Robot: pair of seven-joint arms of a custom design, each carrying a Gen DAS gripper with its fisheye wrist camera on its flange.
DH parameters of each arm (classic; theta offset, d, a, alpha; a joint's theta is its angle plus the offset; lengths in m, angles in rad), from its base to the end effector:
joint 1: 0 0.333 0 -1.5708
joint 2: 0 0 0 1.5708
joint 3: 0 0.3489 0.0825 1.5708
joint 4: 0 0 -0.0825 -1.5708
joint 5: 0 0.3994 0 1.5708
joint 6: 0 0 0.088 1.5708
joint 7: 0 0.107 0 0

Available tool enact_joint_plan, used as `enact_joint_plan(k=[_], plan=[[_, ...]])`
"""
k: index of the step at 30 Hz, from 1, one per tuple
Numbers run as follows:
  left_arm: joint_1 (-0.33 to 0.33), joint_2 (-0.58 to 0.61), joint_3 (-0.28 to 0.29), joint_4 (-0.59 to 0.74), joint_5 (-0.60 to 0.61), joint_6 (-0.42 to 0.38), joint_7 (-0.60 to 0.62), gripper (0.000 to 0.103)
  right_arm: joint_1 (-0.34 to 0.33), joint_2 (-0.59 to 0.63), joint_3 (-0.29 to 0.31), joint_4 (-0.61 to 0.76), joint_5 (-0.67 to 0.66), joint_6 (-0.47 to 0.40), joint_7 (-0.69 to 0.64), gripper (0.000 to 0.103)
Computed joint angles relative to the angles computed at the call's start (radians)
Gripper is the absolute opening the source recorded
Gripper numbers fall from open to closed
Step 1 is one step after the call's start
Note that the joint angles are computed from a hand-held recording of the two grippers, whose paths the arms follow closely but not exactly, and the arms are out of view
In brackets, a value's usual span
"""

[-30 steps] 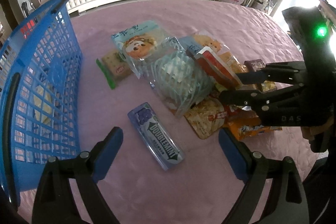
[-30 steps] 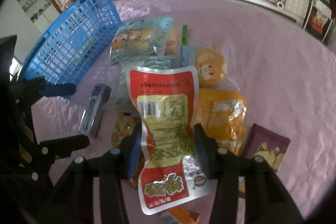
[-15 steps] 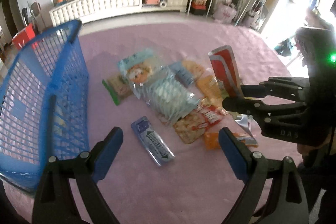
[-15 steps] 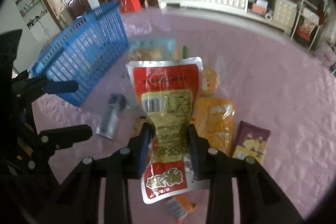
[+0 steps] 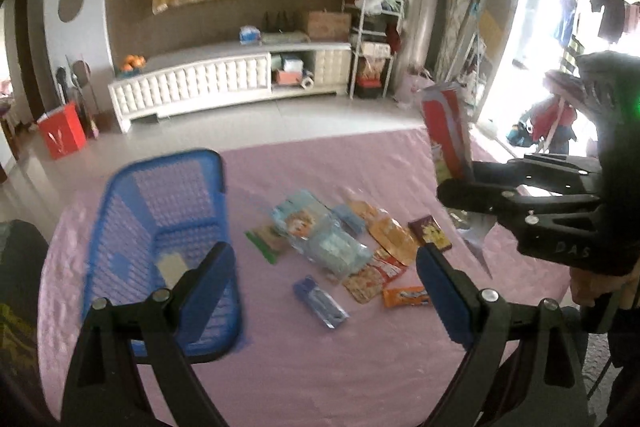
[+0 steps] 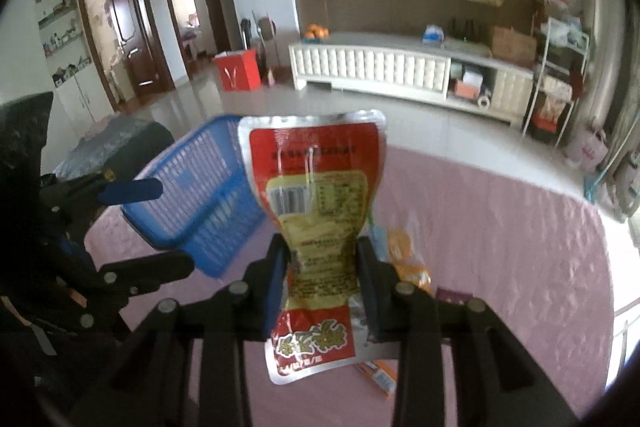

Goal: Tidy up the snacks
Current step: 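Lift the red pouch with the right tool and carry it over the basket, then open the right tool to drop the pouch into the basket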

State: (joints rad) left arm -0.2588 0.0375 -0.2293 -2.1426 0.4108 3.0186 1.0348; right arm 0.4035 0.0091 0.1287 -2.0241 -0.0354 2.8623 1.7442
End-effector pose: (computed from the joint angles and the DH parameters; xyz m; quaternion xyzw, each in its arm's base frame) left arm 0.5212 -0.3085 0.5073 -0.5282 0.7423 -0.3574 0.2057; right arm 0.5319 0.3152 0.5694 -0.7598 0.5103 -0.1786 0.3611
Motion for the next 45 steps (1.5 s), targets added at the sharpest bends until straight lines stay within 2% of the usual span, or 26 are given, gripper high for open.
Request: enact_joint_plan(k=[3,9,11,17,23,27,35,42,45], plan=[[0.018,-0.04,0.007,-0.029,-0.065,0.013,0.084,0.091,0.013,0.025,0.006,0.046,-0.035,0.005,0.035,0.038],[0.062,-0.086,0.037,-0.049,-0.059,0.002,0.106,0.091,0.064,0.118,0.0,0.177,-0.052,-0.007,0.052,0.038],[0.08,-0.088,0.042,-0.047,-0.044,-0.004,0.096,0.091,0.075,0.127,0.003,0.183,-0.025,0.0,0.027,0.038],[0.113,-0.073,0.072,-0.036,-0.136,-0.023,0.193,0.091,0.123,0.243,-0.01,0.339,0.0,-0.061,-0.013,0.038],[0.151,-0.023,0.084,0.001,-0.194,-0.053,0.261,0.091,0.16,0.362,-0.026,0.505,0.029,-0.156,-0.04,0.038],[0.178,0.024,0.094,0.044,-0.165,-0.078,0.254,0.091,0.186,0.463,-0.044,0.648,0.029,-0.249,-0.045,0.038],[0.221,0.115,0.08,0.129,-0.219,-0.154,0.307,0.091,0.217,0.662,-0.075,0.94,0.023,-0.458,-0.053,0.038],[0.243,0.147,0.072,0.147,-0.264,-0.17,0.334,0.091,0.238,0.734,-0.099,1.05,0.001,-0.546,-0.048,0.041],[0.232,0.151,0.086,0.15,-0.235,-0.172,0.301,0.091,0.257,0.786,-0.128,1.139,-0.032,-0.583,-0.029,0.044]])
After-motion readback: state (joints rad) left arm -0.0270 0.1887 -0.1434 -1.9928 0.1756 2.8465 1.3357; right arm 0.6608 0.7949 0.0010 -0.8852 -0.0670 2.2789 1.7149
